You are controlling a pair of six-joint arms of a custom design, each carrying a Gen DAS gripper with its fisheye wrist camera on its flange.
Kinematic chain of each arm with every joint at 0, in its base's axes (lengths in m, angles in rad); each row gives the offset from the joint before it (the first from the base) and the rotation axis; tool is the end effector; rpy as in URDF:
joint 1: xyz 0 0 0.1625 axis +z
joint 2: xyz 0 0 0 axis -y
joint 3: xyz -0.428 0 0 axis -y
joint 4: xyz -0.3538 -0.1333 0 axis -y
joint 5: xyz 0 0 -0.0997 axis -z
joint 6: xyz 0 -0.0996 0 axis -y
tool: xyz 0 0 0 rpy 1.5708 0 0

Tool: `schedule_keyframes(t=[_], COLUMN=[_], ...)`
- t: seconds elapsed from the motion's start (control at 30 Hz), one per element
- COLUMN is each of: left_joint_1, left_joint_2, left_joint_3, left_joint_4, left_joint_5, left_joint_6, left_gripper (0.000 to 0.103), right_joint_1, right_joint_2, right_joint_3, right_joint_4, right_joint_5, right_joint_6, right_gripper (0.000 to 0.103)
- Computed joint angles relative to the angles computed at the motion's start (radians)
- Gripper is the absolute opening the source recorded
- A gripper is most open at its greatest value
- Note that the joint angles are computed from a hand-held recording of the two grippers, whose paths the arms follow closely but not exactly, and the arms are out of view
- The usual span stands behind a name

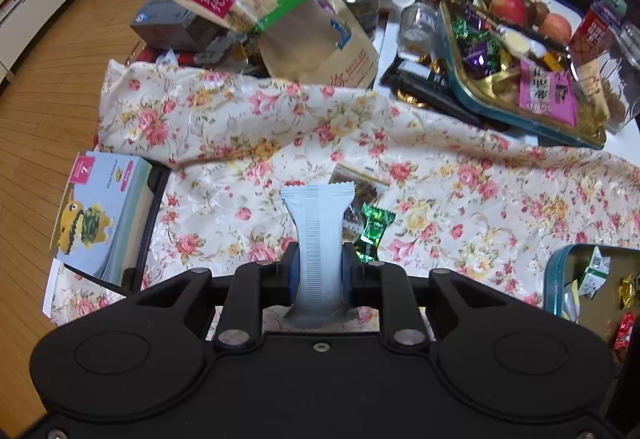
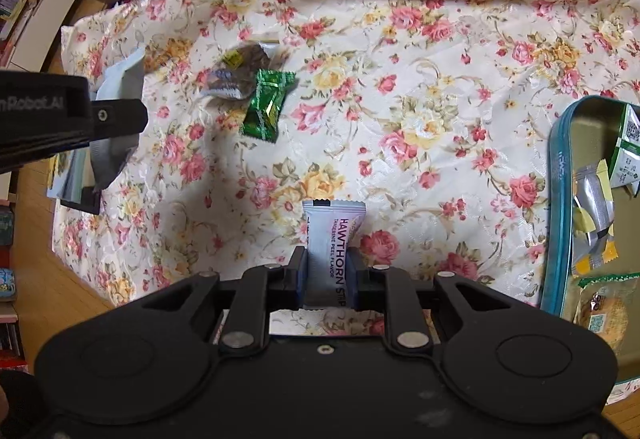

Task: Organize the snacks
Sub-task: 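Carry both packets over the gold tray and open both tools to release them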

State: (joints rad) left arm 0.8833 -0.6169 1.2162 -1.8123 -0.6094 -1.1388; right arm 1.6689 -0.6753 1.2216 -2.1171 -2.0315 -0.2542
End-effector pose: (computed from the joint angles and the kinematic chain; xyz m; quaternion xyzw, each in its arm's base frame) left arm -0.2874 -0.6887 0.1222 -0.1150 0.8688 -0.2637 0.4030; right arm 0.1607 -0.7238 0.1570 0.1706 -0.9585 -0.0178 0.2276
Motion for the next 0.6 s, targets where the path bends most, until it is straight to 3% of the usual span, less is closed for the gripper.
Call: schedule_keyframes(t=[0.33, 0.6], left_joint_1=[-0.025, -0.042], left_joint_2=[0.050, 0.159], left_joint_3=[-0.070, -0.202], left_joint_4=[-0.080, -0.091], left_joint_5=[0.013, -0.032], left_joint_6=[0.088, 0.180], left_gripper=[0.028, 0.028], right_joint_1=[-0.024, -0.057], right_joint_2=[-0.025, -0.066], right_joint_3=[-0.117, -0.179], right_joint_4=[-0.049, -0.099], right_joint_5=[0.062, 0.058], right_joint_6=[0.082, 0.124], right_gripper=[0.022, 0.022])
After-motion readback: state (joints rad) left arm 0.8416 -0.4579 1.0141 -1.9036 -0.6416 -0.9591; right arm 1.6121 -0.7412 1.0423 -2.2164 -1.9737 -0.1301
